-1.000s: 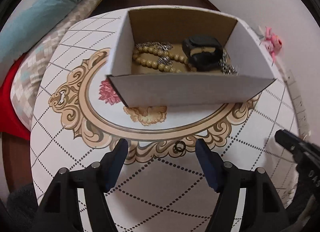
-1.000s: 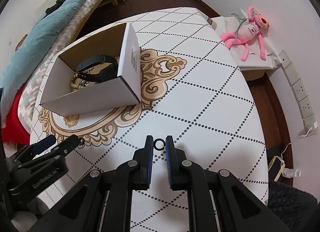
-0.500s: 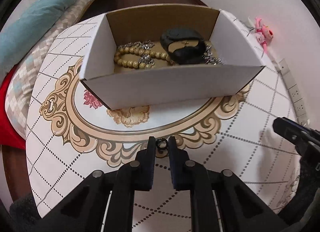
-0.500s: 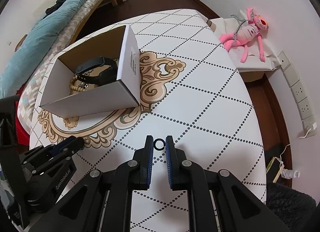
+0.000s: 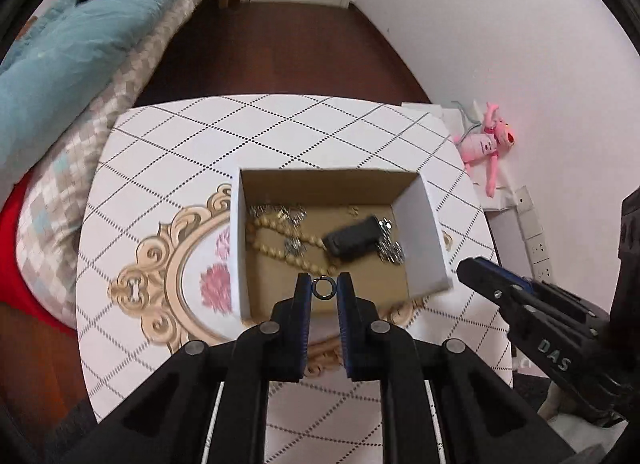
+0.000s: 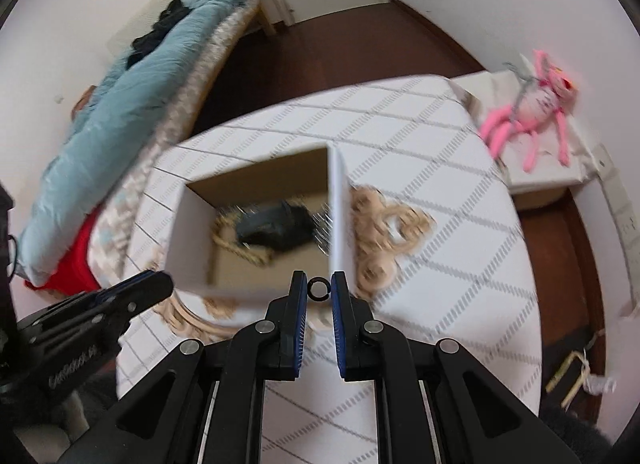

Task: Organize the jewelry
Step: 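Drop both black rings into the cardboard box by opening both tools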

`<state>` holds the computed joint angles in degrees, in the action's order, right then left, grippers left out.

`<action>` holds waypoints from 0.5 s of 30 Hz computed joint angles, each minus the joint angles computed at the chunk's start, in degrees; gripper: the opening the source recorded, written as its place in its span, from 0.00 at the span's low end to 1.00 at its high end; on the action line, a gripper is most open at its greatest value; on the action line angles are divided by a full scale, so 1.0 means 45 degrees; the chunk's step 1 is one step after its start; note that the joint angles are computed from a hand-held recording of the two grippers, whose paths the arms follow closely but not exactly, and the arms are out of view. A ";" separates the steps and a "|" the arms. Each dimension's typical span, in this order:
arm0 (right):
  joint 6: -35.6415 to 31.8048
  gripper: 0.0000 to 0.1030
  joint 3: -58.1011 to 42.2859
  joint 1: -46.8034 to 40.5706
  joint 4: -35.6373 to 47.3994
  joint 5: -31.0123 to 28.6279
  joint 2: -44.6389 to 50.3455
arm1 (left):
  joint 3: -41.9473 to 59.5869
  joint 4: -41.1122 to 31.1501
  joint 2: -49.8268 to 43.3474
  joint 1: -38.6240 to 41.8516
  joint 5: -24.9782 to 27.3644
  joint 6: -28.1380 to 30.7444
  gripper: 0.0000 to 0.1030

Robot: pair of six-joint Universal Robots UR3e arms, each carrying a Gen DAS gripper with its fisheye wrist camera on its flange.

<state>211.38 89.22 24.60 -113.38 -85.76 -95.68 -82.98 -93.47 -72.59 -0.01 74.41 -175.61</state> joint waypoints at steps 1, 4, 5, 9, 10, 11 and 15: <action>-0.0175 0.12 -0.0431 -0.0089 0.0093 0.0171 0.0362 | 0.0416 -0.0049 -0.0507 0.0136 0.0042 -0.0094 0.10; -0.0927 0.13 -0.2319 -0.0364 0.1035 0.0645 0.1893 | 0.1536 -0.0495 -0.1668 0.0240 0.0231 -0.0210 0.11; -0.1327 0.13 -0.3305 -0.0419 0.1811 0.0785 0.2655 | 0.1775 -0.0637 -0.1915 0.0279 0.0254 -0.0246 0.12; -0.1625 0.20 -0.4605 -0.0651 0.3092 0.1127 0.3736 | 0.2397 -0.0843 -0.2455 0.0309 0.0769 -0.0341 0.47; -0.1632 0.25 -0.4666 -0.0648 0.3167 0.1016 0.3763 | 0.2268 -0.0636 -0.2285 0.0302 0.1023 -0.0386 0.67; -0.1605 0.36 -0.4551 -0.0681 0.3088 0.0979 0.3648 | 0.2154 -0.0536 -0.2134 0.0420 0.1045 -0.0320 0.71; -0.1551 0.39 -0.4100 -0.0699 0.2978 0.0624 0.3092 | 0.1705 -0.0396 -0.1639 0.0439 0.1758 -0.0332 0.71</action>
